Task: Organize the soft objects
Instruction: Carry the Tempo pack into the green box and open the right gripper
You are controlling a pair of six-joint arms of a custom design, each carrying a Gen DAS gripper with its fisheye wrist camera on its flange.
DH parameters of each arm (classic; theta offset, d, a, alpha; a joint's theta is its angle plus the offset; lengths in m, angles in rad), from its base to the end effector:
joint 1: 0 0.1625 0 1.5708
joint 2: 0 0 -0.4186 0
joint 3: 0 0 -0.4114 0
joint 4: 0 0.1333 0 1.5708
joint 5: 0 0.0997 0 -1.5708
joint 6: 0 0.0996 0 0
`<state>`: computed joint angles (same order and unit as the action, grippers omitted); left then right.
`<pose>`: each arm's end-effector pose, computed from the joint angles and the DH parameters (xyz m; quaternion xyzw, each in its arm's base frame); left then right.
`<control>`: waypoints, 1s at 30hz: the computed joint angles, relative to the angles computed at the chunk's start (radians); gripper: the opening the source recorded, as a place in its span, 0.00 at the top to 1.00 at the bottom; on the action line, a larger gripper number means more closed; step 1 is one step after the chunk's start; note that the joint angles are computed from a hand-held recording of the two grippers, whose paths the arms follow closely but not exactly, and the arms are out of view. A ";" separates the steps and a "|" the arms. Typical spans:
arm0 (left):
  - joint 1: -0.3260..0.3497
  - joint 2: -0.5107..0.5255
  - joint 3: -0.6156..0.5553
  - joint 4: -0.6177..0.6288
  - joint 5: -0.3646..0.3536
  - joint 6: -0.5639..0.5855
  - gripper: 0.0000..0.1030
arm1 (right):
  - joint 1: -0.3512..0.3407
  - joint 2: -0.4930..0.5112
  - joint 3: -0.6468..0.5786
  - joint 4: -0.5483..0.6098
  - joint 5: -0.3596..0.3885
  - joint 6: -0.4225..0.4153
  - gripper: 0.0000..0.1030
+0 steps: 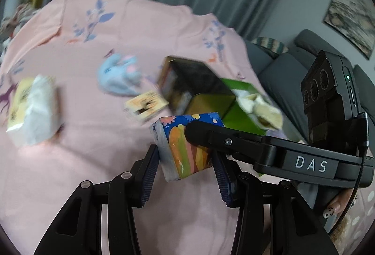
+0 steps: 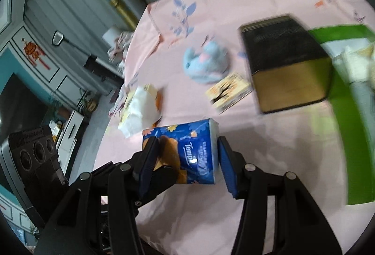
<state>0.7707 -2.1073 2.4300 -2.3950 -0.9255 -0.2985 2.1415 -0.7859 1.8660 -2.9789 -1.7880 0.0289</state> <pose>-0.0820 -0.3489 0.3700 0.1518 0.9095 -0.3611 0.1391 0.4266 -0.4575 0.0358 0.2454 -0.9497 0.1866 0.0542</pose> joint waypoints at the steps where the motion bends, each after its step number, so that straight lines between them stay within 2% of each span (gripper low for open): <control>1: -0.008 0.021 -0.004 -0.022 -0.007 0.007 0.55 | 0.002 -0.016 0.010 -0.014 -0.020 -0.006 0.50; 5: -0.028 0.129 -0.017 -0.146 -0.063 0.041 0.54 | -0.003 -0.085 0.059 -0.092 -0.096 -0.036 0.50; 14: -0.038 0.413 -0.097 -0.325 -0.163 0.108 0.54 | -0.072 -0.212 0.143 -0.204 -0.149 -0.026 0.49; 22: -0.009 0.592 -0.193 -0.332 -0.232 0.141 0.54 | -0.147 -0.256 0.164 -0.233 -0.161 0.025 0.50; 30: 0.036 0.770 -0.371 -0.244 -0.291 0.140 0.54 | -0.195 -0.251 0.067 -0.159 -0.221 0.049 0.53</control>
<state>0.8065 -1.3376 2.0592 -2.6386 -1.2170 -0.1585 1.9460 -1.0371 1.9334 -3.1377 -2.0087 0.0781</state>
